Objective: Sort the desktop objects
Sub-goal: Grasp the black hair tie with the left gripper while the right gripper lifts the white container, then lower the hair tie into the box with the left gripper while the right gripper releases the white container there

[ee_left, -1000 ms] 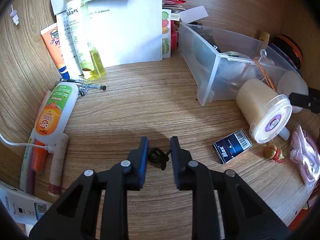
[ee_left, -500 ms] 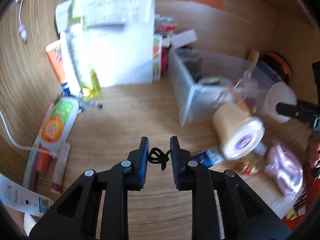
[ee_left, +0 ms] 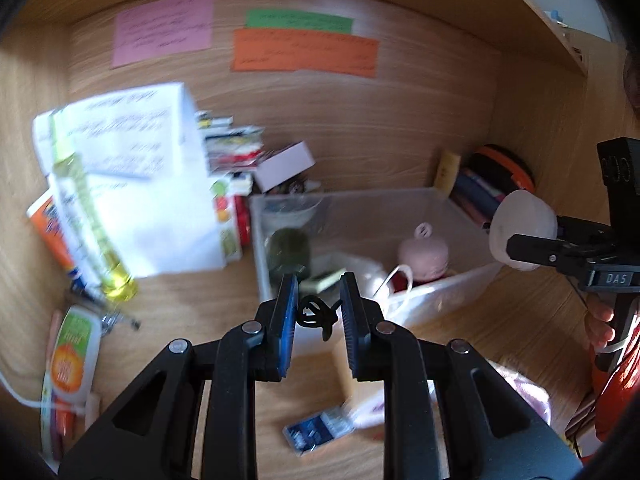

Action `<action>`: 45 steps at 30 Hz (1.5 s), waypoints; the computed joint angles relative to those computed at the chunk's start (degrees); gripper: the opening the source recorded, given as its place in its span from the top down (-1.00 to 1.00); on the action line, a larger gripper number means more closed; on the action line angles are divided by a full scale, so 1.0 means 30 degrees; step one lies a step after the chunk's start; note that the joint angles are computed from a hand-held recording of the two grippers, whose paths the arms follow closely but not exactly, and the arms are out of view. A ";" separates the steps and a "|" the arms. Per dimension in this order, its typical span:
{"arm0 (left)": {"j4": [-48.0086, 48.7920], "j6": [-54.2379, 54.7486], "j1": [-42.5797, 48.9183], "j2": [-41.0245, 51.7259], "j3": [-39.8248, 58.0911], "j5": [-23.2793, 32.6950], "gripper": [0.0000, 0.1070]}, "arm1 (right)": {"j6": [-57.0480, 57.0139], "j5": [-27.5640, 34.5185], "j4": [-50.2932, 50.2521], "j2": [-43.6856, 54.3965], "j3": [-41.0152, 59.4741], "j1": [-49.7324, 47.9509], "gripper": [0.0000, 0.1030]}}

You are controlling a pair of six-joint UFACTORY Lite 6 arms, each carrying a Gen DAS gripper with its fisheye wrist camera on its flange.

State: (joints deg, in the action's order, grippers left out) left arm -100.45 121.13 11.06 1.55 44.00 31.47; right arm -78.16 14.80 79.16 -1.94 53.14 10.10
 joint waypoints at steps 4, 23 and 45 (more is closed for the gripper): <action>-0.0153 -0.0412 -0.1633 0.0845 0.1411 -0.0701 0.61 | 0.0879 -0.0091 -0.1011 0.0764 0.1042 -0.0662 -0.30; 0.1675 -0.4782 -0.6154 0.6933 0.7175 -0.3220 0.61 | -0.0202 -0.2027 -0.0581 0.4860 0.3334 -0.0181 -0.30; -0.1315 -0.1710 -0.6596 0.6217 0.6252 -0.4033 0.25 | -0.5233 -0.3577 0.3589 0.4910 0.2885 0.0478 -0.34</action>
State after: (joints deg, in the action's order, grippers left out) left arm -104.40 116.00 -8.73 20.20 62.75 19.37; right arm -93.86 4.07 89.92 12.79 61.80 11.53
